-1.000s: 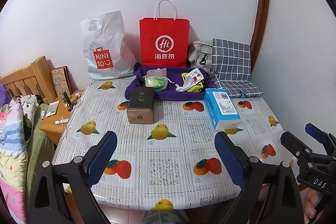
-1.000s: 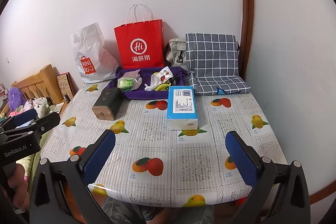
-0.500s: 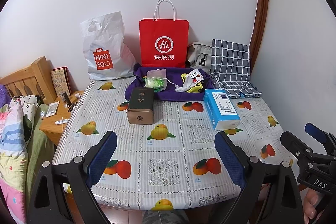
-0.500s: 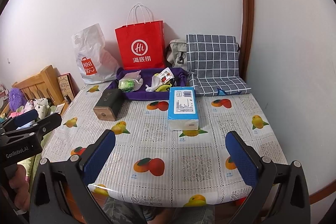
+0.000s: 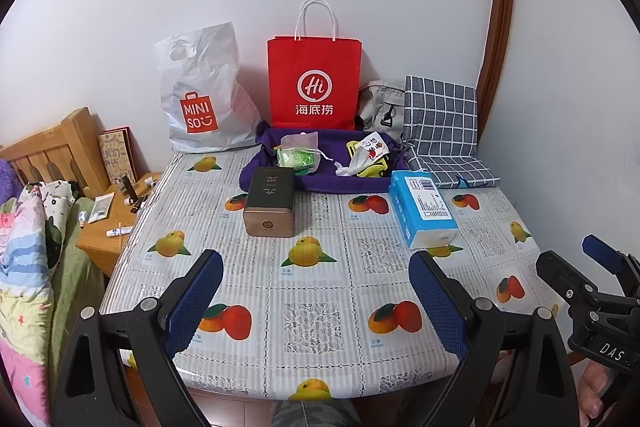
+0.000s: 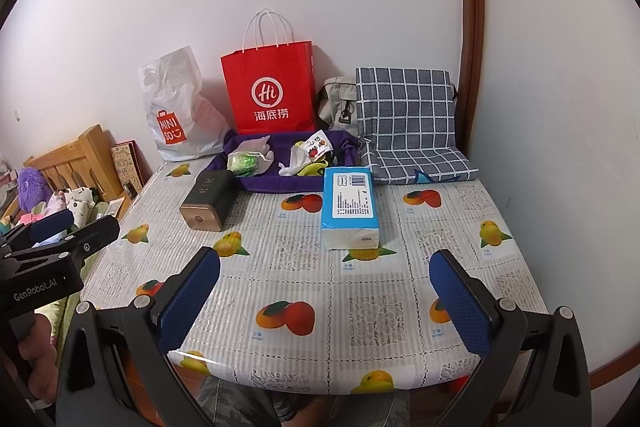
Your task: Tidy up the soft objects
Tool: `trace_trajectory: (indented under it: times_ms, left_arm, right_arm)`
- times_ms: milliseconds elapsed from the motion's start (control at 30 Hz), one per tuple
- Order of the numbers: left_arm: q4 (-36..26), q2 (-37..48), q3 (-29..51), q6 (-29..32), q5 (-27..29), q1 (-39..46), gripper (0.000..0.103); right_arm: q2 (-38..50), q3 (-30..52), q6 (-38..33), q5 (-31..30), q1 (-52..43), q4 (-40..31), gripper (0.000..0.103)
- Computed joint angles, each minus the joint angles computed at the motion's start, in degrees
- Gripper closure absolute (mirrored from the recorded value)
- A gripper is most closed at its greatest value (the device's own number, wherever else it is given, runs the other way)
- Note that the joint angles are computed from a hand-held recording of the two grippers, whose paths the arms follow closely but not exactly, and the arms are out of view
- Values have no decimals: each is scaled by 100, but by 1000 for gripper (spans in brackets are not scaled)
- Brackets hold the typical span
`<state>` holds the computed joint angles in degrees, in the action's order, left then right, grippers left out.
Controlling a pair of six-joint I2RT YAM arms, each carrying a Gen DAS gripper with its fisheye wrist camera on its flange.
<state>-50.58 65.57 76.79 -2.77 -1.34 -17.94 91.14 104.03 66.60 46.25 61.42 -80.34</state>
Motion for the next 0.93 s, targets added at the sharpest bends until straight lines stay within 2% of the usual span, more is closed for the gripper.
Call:
trace_trajectory:
  times_ms: [700,933]
  left_arm:
    - [3,-24,-9,-13,-60,-22,9]
    - [-79,171,288,45,-21,108,9]
  right_arm:
    - [80,157,-30,13,30,-60,0]
    - [45,106,-67,6,24,-9,0]
